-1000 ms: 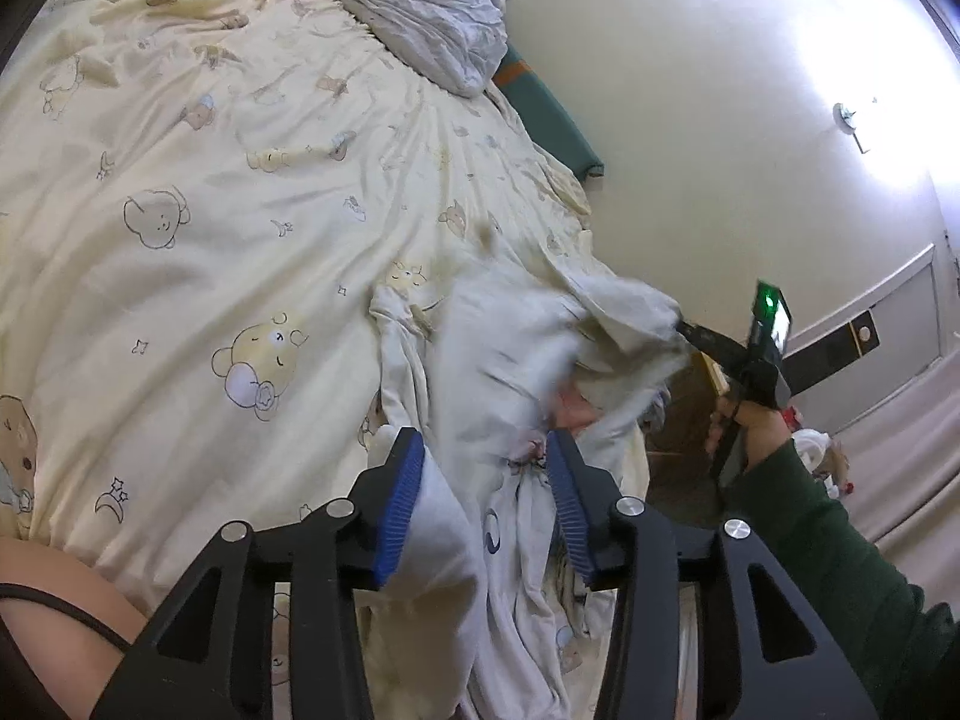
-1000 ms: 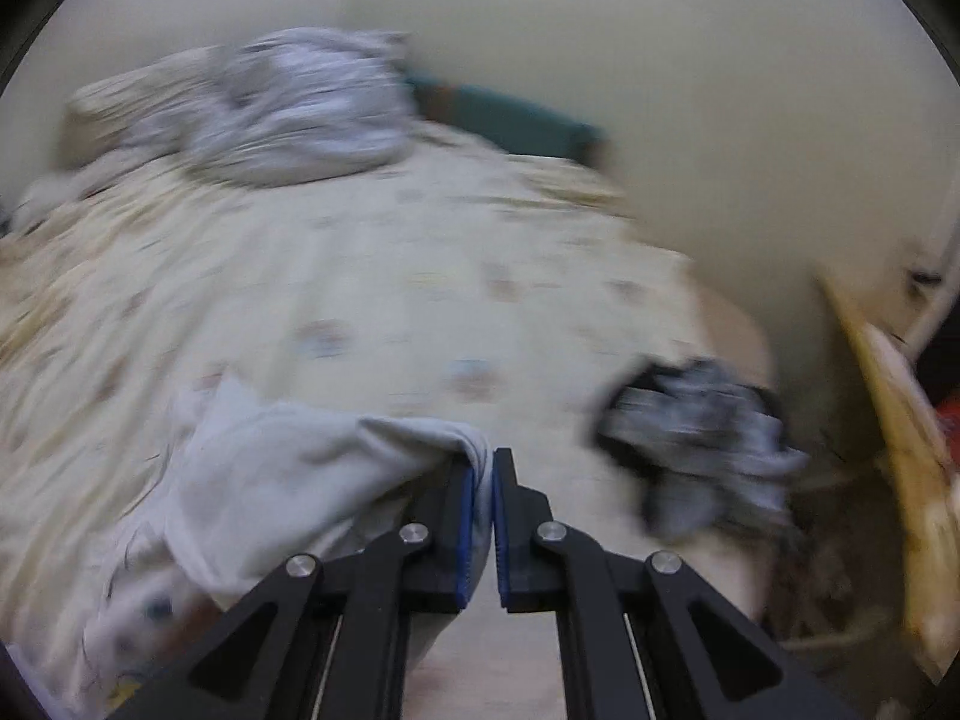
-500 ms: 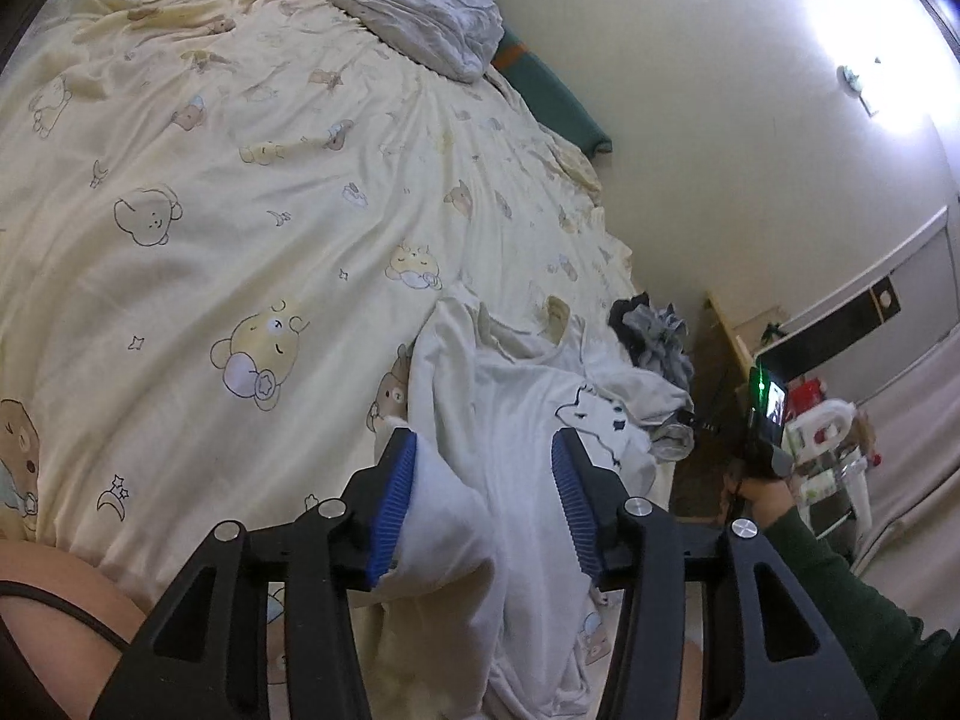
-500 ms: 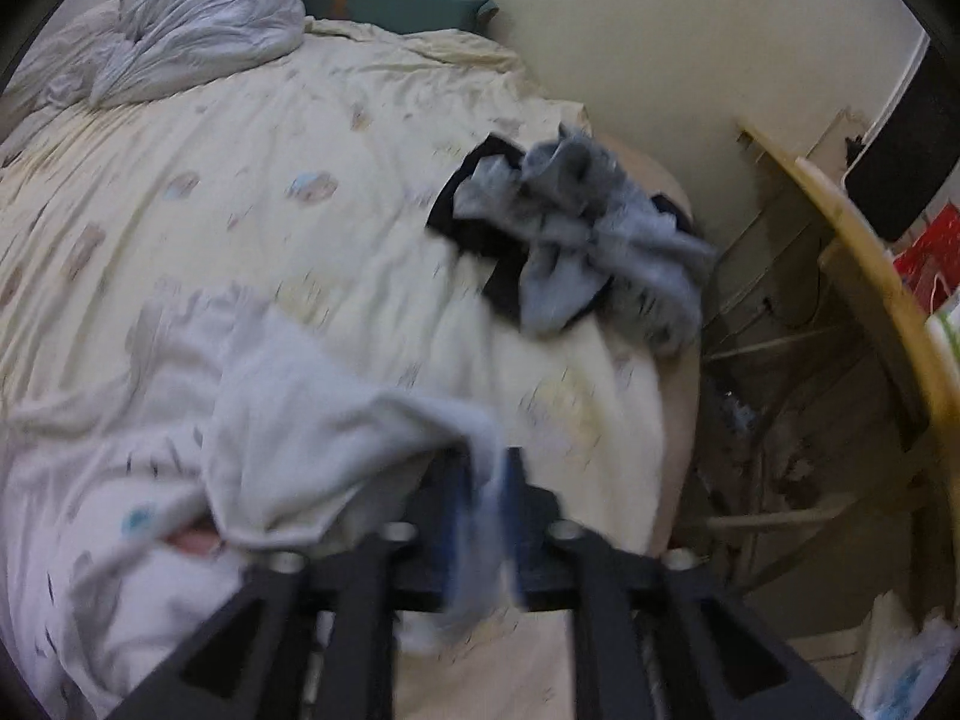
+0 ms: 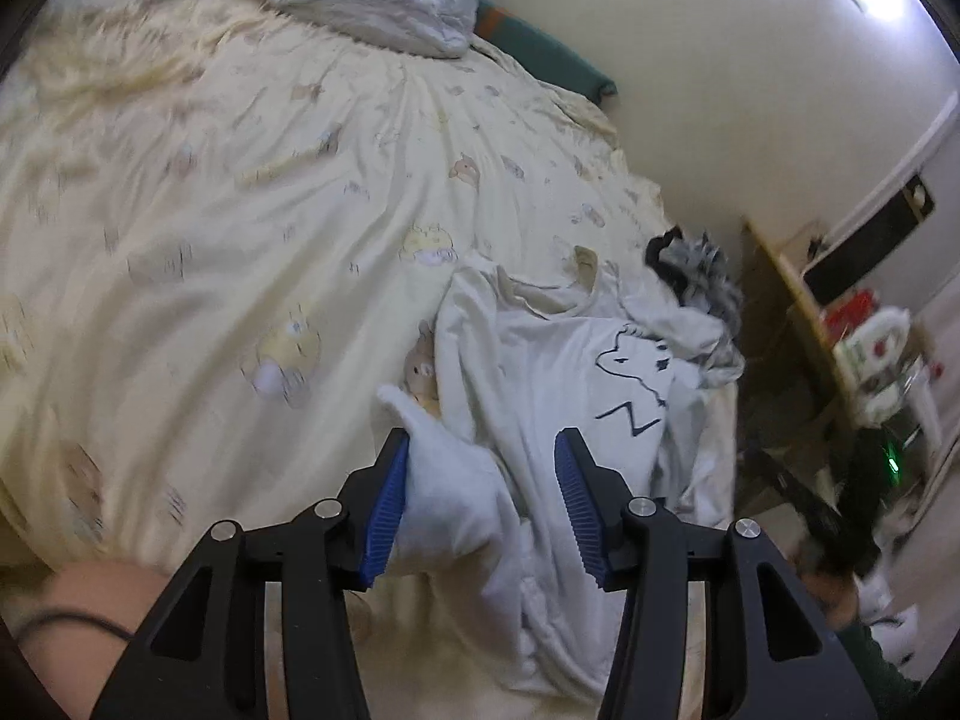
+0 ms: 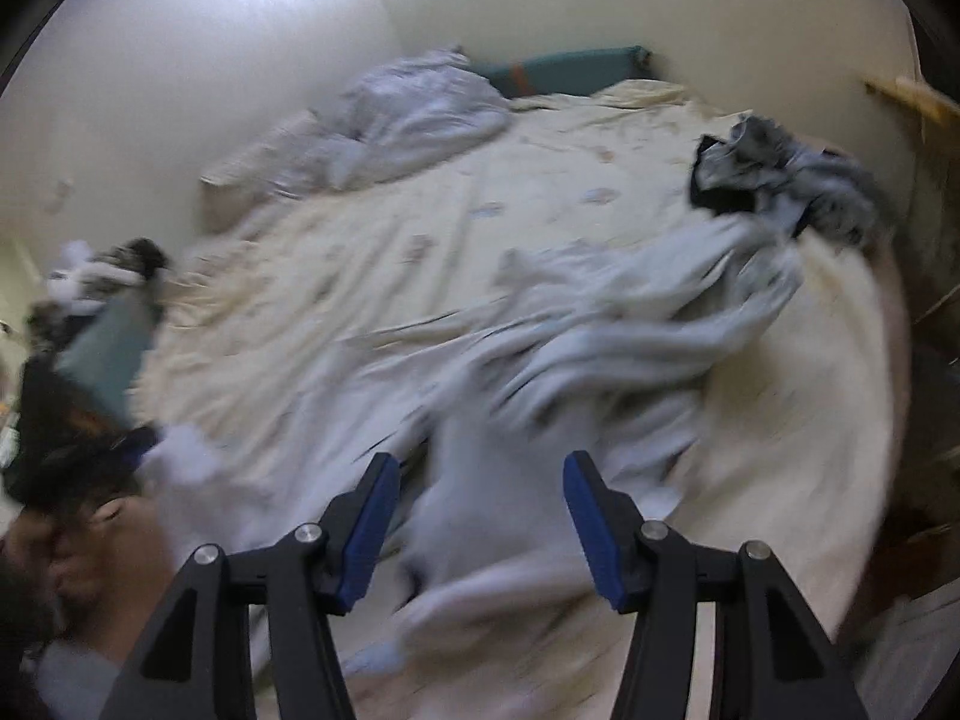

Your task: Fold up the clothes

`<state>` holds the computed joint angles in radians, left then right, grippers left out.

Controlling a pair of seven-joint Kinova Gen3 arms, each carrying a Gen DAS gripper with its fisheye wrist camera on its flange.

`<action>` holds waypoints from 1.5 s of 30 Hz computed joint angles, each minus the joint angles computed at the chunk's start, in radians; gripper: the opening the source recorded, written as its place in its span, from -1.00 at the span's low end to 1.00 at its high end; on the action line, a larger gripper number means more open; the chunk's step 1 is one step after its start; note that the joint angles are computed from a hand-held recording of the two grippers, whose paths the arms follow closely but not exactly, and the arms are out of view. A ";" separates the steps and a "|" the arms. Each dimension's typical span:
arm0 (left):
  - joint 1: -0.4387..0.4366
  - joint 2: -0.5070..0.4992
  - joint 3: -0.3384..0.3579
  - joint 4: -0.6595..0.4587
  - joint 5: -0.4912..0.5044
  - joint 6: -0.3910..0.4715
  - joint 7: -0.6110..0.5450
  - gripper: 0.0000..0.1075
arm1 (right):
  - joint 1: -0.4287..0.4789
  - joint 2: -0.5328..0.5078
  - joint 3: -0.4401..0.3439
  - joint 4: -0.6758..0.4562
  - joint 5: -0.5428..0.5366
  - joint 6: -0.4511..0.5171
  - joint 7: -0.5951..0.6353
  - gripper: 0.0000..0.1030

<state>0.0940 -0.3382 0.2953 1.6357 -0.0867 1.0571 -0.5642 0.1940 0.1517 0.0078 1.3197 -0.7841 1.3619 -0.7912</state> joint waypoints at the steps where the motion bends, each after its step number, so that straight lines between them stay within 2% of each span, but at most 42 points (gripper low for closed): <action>1: -0.001 0.015 0.007 -0.027 -0.020 0.028 -0.018 -0.01 | 0.017 -0.015 0.003 0.036 -0.032 0.010 0.023 0.12; 4: 0.000 0.072 0.025 -0.109 -0.079 0.107 -0.054 -0.01 | 0.051 -0.060 0.026 0.135 -0.118 0.041 0.098 0.12; 8: 0.033 0.169 0.021 -0.208 -0.139 0.169 -0.084 -0.01 | 0.050 -0.098 0.063 0.187 -0.192 0.025 0.190 0.15; 12: 0.078 0.276 -0.058 -0.290 -0.083 0.179 -0.209 -0.01 | 0.040 -0.059 0.068 0.163 -0.199 0.046 0.171 0.15; 15: 0.109 0.352 -0.100 -0.322 -0.094 0.168 -0.296 -0.01 | 0.054 -0.033 0.064 0.153 -0.217 0.060 0.165 0.15; 18: 0.111 0.419 -0.147 -0.338 -0.048 0.161 -0.336 -0.01 | 0.073 -0.013 0.057 0.148 -0.245 0.085 0.155 0.15; 21: 0.124 0.509 -0.173 -0.395 -0.035 0.213 -0.362 -0.01 | 0.079 -0.006 0.048 0.148 -0.248 0.083 0.141 0.15; 25: 0.183 0.597 -0.196 -0.460 -0.093 0.274 -0.368 -0.01 | 0.085 0.015 0.038 0.134 -0.254 0.084 0.123 0.15; 26: 0.198 0.607 -0.202 -0.462 -0.111 0.275 -0.367 -0.10 | 0.086 0.021 0.036 0.129 -0.252 0.084 0.114 0.15; 27: 0.221 0.620 -0.204 -0.474 -0.144 0.284 -0.376 -0.73 | 0.087 0.031 0.033 0.122 -0.250 0.087 0.099 0.15; 29: 0.276 0.646 -0.219 -0.510 -0.217 0.314 -0.391 -0.89 | 0.091 0.055 0.028 0.108 -0.245 0.092 0.055 0.15; 33: 0.317 0.662 -0.244 -0.593 -0.291 0.365 -0.359 -0.93 | 0.118 0.083 0.014 0.091 -0.259 0.106 0.009 0.15; 35: 0.339 0.667 -0.255 -0.646 -0.350 0.387 -0.383 -0.93 | 0.131 0.093 0.006 0.088 -0.272 0.111 0.000 0.15; 40: 0.337 0.734 -0.290 -0.844 -0.420 0.475 -0.502 -0.93 | 0.137 0.100 -0.009 0.081 -0.271 0.111 -0.014 0.15; 45: 0.339 0.852 -0.354 -1.076 -0.483 0.536 -0.687 -0.93 | 0.137 0.097 -0.013 0.082 -0.258 0.112 -0.011 0.15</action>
